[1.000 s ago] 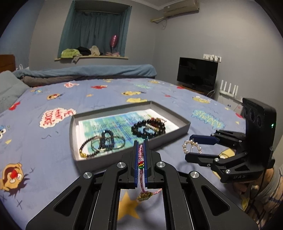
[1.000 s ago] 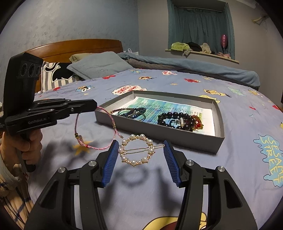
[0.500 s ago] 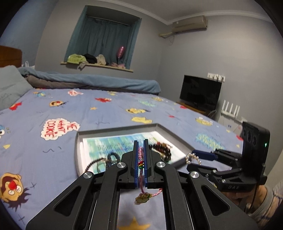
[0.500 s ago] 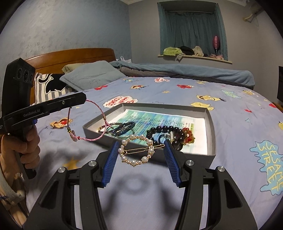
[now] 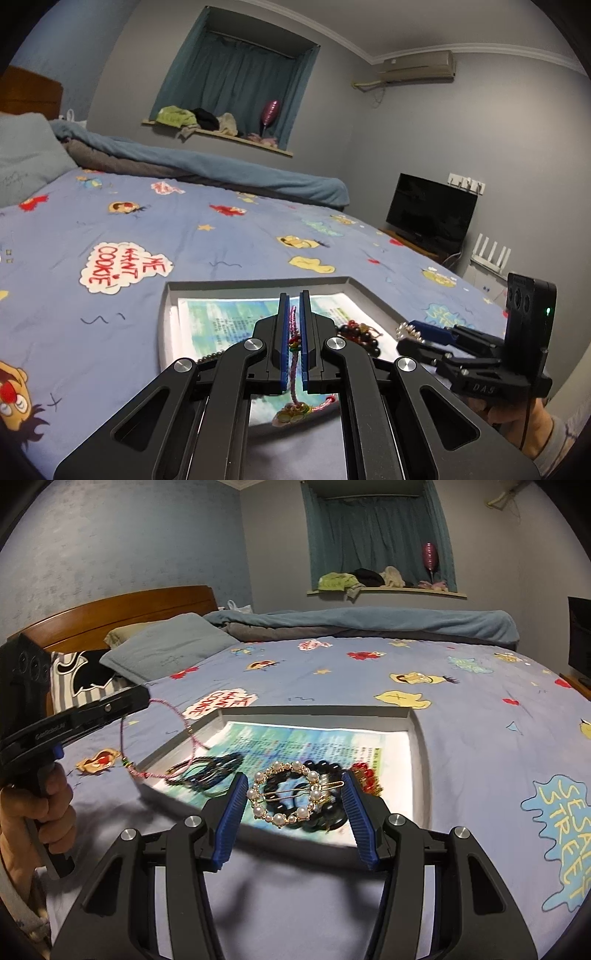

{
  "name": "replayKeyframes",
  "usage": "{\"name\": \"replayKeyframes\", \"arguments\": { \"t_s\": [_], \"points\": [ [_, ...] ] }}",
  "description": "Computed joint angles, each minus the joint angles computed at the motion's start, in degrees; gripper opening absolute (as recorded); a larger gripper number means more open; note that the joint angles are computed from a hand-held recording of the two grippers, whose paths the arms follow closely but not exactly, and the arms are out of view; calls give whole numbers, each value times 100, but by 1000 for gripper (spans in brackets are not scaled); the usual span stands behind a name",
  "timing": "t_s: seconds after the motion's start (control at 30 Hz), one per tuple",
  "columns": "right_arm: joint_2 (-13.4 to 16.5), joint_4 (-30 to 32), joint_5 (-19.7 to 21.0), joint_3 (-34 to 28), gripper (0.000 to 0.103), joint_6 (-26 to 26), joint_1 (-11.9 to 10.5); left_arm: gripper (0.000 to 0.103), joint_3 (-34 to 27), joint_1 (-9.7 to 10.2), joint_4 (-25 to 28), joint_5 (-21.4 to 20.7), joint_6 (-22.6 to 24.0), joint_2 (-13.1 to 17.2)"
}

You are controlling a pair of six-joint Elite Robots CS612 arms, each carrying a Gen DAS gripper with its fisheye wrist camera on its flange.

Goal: Organize jewelry
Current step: 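Lower the pink bracelet into the box with the left tool while the right tool drops the hairpin there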

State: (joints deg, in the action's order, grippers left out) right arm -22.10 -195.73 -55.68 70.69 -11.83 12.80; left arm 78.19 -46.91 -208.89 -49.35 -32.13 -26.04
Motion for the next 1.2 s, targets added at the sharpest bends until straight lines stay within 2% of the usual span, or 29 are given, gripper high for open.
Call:
{"name": "replayKeyframes", "arguments": {
  "t_s": [0.33,0.77,0.87,0.97,1.03,1.13,1.2],
  "points": [
    [132,647,-355,-383,52,157,20,5,-75,142,662,-118,-478,15],
    [138,918,-561,-448,53,54,71,6,-65,215,1792,-228,-1092,-65],
    [133,955,-628,-445,53,-24,91,16,-63,194,1915,-140,-1110,-67],
    [136,929,-646,-440,54,-44,96,34,-70,176,1921,-102,-1053,-63],
    [139,932,-657,-445,54,-53,100,51,-69,168,1896,-74,-1029,-60],
    [140,862,-659,-428,59,-77,106,54,-45,158,1833,-73,-1005,-66],
    [139,745,-620,-398,64,-84,97,65,-41,148,1806,-62,-977,-65]
  ]
}}
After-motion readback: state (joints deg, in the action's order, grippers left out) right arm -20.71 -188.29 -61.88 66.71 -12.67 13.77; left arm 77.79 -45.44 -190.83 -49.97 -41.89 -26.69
